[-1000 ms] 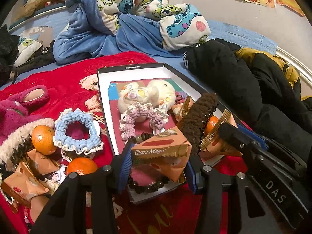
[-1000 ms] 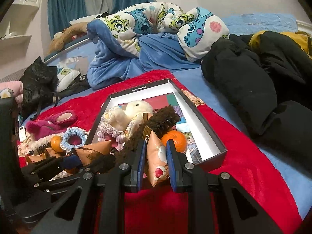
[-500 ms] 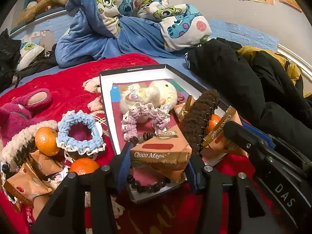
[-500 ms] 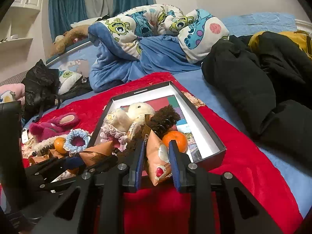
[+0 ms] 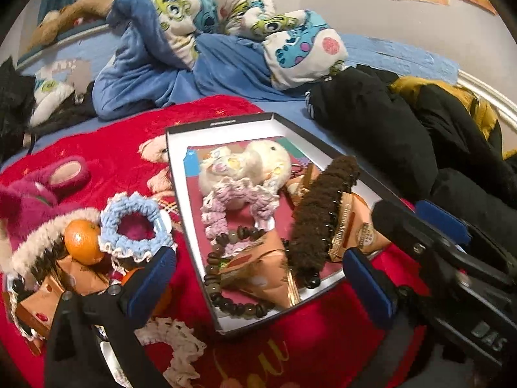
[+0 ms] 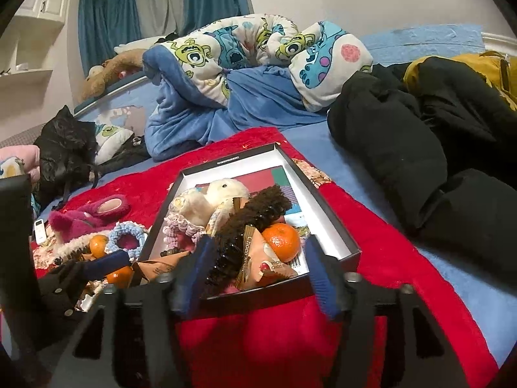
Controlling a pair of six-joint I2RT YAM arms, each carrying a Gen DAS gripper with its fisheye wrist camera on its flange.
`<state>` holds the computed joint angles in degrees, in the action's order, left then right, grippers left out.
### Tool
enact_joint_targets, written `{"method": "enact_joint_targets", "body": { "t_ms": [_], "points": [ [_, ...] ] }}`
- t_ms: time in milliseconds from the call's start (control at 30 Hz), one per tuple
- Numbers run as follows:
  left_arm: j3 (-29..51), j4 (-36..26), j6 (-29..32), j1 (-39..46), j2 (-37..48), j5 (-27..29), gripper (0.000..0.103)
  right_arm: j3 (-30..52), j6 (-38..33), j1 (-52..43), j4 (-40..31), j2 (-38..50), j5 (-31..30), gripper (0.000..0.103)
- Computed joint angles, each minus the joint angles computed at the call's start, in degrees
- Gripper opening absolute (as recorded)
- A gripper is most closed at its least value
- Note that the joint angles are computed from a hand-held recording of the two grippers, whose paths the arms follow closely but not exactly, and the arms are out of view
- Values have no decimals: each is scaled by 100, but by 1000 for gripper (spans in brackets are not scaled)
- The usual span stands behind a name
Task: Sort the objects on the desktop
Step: 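Lower the Choco Magic packet into the box and open the left gripper while the right releases its snack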
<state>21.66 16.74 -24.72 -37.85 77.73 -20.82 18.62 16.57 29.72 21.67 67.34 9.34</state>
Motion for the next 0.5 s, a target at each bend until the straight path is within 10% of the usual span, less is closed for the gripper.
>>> {"method": "enact_joint_targets", "body": {
  "t_ms": [200, 500],
  "points": [
    [-102, 117, -33, 157, -61, 212, 103, -18, 153, -66, -72, -136, -27, 98],
    [-86, 40, 3, 134, -124, 115, 103, 86, 133, 14, -338, -147, 113, 103]
  ]
}}
